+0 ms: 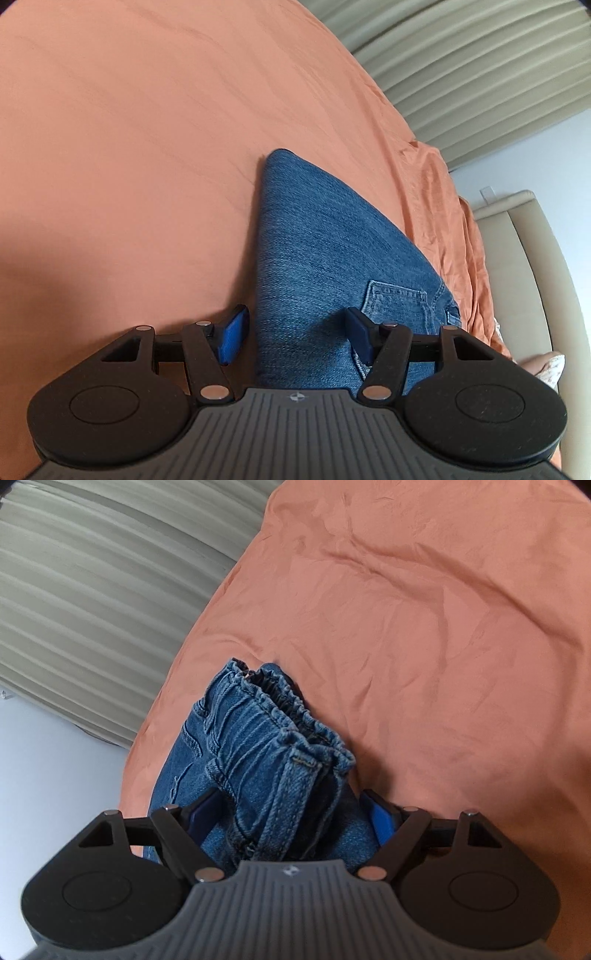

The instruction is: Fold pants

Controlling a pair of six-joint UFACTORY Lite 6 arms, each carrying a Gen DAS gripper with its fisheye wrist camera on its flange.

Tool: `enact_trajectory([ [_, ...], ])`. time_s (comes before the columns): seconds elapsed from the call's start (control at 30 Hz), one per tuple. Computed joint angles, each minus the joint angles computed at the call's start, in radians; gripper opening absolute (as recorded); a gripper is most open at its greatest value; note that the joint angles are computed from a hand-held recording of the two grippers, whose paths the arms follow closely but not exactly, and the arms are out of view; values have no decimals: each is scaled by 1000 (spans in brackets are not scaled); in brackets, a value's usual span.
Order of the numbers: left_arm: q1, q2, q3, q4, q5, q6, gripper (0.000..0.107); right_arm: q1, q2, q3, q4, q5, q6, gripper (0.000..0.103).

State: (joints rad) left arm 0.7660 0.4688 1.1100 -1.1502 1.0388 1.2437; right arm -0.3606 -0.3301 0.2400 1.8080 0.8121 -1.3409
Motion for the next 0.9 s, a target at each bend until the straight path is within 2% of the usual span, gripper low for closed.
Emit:
enact_trajectory([
  [0.07,-20,7,3,-18,-12,11,67,-2,-5,-2,-7,-2,-4,71],
  [0.2,-32,8,-1,-39,-15,31,46,6,-18,-6,-10,0,-3,53],
  [0.33,-26,-22,-15,-29,-17,55,27,34,-79,1,-43,-35,39,42],
  [0.4,-28,-41,-22,-32,-23,48,22,46,-129,0,-68,-57,62,37],
  [0.53,-13,-99,-58,-47,-23,82,15,51,-213,25,-184,-80,190,33],
  [0.7,55,-139,-33,-25,51,60,7,86,-325,125,-399,-88,464,31],
  [0.8,121,-161,-22,3,102,20,6,162,-370,209,-549,-98,632,30],
  [0.9,158,-193,-8,42,128,9,6,236,-394,263,-624,-106,749,30],
])
